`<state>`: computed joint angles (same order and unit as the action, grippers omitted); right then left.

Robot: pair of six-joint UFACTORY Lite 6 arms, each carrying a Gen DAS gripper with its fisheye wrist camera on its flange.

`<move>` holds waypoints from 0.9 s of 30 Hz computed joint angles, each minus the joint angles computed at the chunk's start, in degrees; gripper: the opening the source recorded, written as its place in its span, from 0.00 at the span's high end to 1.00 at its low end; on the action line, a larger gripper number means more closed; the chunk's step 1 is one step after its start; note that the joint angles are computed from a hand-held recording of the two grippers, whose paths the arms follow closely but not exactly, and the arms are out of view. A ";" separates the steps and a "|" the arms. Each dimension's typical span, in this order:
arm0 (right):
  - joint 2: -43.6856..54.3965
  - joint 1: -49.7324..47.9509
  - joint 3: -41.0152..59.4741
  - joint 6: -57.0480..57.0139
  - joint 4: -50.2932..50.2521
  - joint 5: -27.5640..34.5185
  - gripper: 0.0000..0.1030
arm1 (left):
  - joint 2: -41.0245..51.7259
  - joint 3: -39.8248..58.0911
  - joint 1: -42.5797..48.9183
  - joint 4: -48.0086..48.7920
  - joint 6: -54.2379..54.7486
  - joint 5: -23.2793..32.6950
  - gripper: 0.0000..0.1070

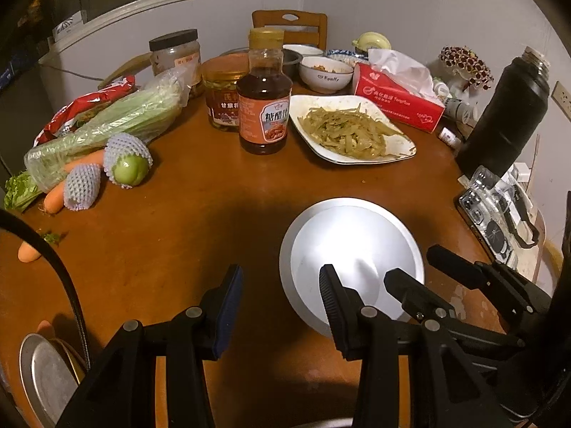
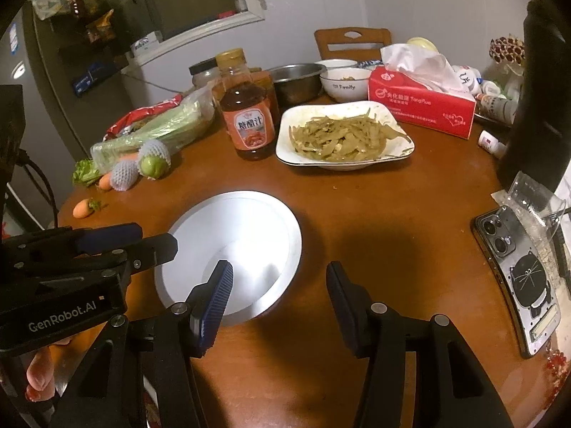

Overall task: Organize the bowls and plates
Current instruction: 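Move the left gripper to the white plate resting on the red cup, then grasp the rim of the white plate with the left gripper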

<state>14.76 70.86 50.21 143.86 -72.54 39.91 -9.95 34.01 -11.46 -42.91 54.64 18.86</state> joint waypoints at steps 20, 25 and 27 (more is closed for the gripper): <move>3.65 -2.18 2.06 -1.40 -1.20 -4.01 0.46 | 8.33 3.57 0.99 -3.40 3.52 1.50 0.59; 4.60 -2.25 3.92 -3.63 -0.75 -4.58 0.54 | 9.98 4.43 1.81 -7.06 7.15 4.13 0.60; 5.02 -2.05 4.89 -5.44 0.48 -4.02 0.56 | 10.66 4.74 2.22 -8.42 8.72 4.96 0.60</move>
